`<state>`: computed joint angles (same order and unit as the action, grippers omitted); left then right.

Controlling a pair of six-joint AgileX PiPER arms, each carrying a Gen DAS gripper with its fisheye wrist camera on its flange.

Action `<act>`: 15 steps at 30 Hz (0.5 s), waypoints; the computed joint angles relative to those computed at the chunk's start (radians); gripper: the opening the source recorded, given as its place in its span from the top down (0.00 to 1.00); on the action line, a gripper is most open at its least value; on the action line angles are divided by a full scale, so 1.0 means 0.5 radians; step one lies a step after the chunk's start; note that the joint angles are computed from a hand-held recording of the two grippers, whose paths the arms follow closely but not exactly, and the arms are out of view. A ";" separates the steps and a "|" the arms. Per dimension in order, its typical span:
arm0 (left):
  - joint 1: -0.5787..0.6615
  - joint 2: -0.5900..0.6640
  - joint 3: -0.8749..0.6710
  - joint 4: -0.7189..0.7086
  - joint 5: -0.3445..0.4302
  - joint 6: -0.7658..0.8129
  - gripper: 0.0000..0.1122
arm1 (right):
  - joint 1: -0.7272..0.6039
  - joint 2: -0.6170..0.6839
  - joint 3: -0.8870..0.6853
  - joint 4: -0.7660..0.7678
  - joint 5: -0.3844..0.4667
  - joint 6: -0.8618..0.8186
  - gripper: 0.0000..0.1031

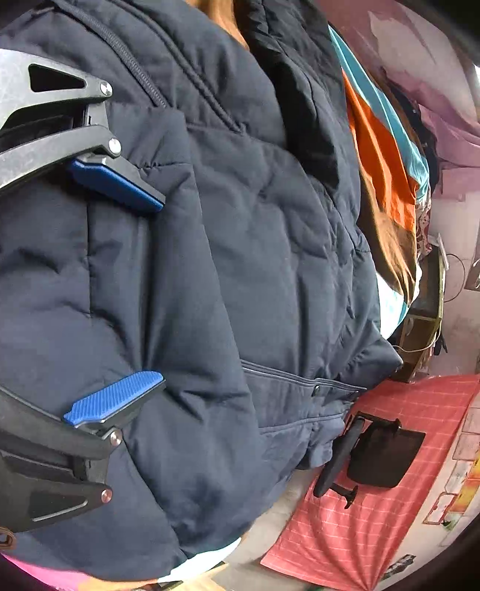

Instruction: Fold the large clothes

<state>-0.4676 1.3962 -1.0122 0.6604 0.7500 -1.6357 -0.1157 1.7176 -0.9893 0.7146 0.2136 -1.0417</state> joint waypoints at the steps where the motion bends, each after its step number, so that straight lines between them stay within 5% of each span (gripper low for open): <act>1: -0.004 0.001 0.011 0.043 0.001 -0.057 0.83 | 0.007 -0.005 0.029 0.109 -0.036 -0.117 0.13; 4: -0.101 0.002 -0.011 0.245 0.088 -0.218 0.95 | 0.025 -0.014 0.092 0.387 -0.111 -0.428 0.10; 11: -0.660 0.079 -0.307 0.867 0.637 -0.194 0.97 | -0.031 -0.032 0.123 0.913 -0.034 -0.957 0.09; 15: -0.965 0.189 -0.601 1.156 0.734 0.099 0.97 | -0.215 -0.145 0.116 1.091 0.316 -1.079 0.09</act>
